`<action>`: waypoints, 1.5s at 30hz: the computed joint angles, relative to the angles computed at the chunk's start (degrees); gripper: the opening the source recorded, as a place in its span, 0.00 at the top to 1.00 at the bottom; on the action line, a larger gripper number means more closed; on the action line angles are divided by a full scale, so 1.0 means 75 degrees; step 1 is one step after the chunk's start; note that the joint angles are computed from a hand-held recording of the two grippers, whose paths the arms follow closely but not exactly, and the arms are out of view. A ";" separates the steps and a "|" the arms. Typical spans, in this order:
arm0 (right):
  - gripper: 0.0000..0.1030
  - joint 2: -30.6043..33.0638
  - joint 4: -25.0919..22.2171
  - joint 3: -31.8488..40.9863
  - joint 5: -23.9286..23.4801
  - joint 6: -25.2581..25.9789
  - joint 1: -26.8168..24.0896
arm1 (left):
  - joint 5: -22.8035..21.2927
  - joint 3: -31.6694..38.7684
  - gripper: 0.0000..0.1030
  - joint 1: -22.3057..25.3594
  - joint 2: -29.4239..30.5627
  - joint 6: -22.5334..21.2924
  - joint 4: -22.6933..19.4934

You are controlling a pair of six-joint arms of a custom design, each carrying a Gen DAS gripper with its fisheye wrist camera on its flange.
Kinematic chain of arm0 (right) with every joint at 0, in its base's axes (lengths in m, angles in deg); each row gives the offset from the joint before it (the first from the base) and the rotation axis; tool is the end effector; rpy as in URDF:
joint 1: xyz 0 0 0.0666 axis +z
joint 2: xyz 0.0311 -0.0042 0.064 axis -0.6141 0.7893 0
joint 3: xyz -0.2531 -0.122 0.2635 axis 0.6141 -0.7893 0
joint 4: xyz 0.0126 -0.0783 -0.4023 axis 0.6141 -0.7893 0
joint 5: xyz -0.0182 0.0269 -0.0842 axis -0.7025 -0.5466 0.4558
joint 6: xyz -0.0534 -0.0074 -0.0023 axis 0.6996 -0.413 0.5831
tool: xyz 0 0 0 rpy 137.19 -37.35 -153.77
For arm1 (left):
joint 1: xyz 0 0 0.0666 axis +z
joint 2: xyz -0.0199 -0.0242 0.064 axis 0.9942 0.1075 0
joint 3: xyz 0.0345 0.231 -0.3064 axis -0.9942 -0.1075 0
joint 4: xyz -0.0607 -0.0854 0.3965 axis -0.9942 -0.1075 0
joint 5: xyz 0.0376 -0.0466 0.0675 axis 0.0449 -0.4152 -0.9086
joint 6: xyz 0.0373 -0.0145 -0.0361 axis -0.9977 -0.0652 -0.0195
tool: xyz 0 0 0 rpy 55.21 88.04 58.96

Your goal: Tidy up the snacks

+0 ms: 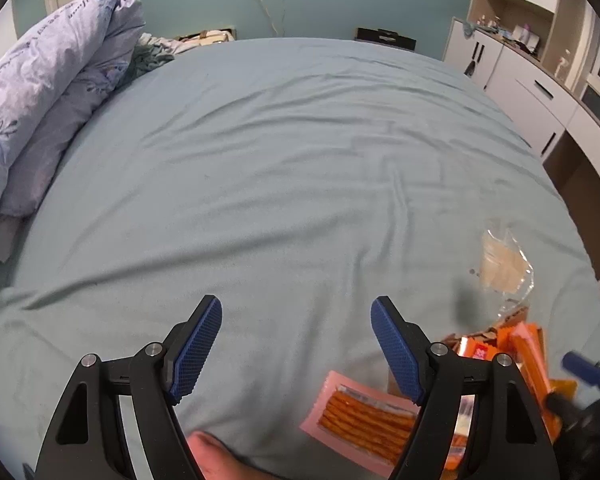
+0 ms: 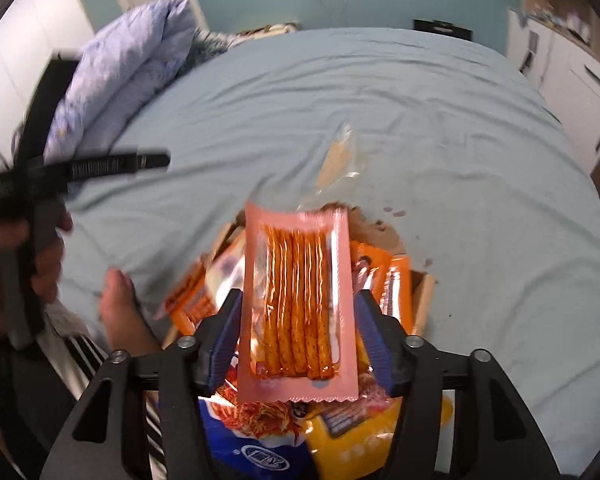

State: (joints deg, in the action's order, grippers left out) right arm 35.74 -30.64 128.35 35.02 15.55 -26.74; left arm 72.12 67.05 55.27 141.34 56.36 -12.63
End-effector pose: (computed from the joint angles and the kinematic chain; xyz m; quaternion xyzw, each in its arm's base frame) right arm 0.4089 0.0890 0.3960 -0.1396 0.9373 0.1416 0.2862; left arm 0.4084 -0.2121 0.4470 -0.0446 0.9617 -0.0045 0.2703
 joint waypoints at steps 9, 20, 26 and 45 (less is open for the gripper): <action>0.29 -0.0273 0.0235 0.0182 -0.0550 -0.0478 -0.1213 | 0.0337 -0.0121 0.15 -0.0405 -0.0283 -0.0345 0.0144; 0.29 0.0502 -0.0387 0.0510 0.0537 -0.0053 -0.0363 | -0.0521 -0.0072 0.00 -0.1424 -0.0365 -0.1135 0.0178; 0.29 0.0148 0.0121 0.0065 0.1527 0.0564 0.0126 | -0.0847 0.0087 0.00 -0.1616 -0.0166 -0.1332 0.0006; 0.29 -0.0290 0.0104 -0.0300 0.1164 0.0381 -0.0240 | -0.1047 0.0239 0.00 -0.1694 0.0015 -0.1333 -0.0162</action>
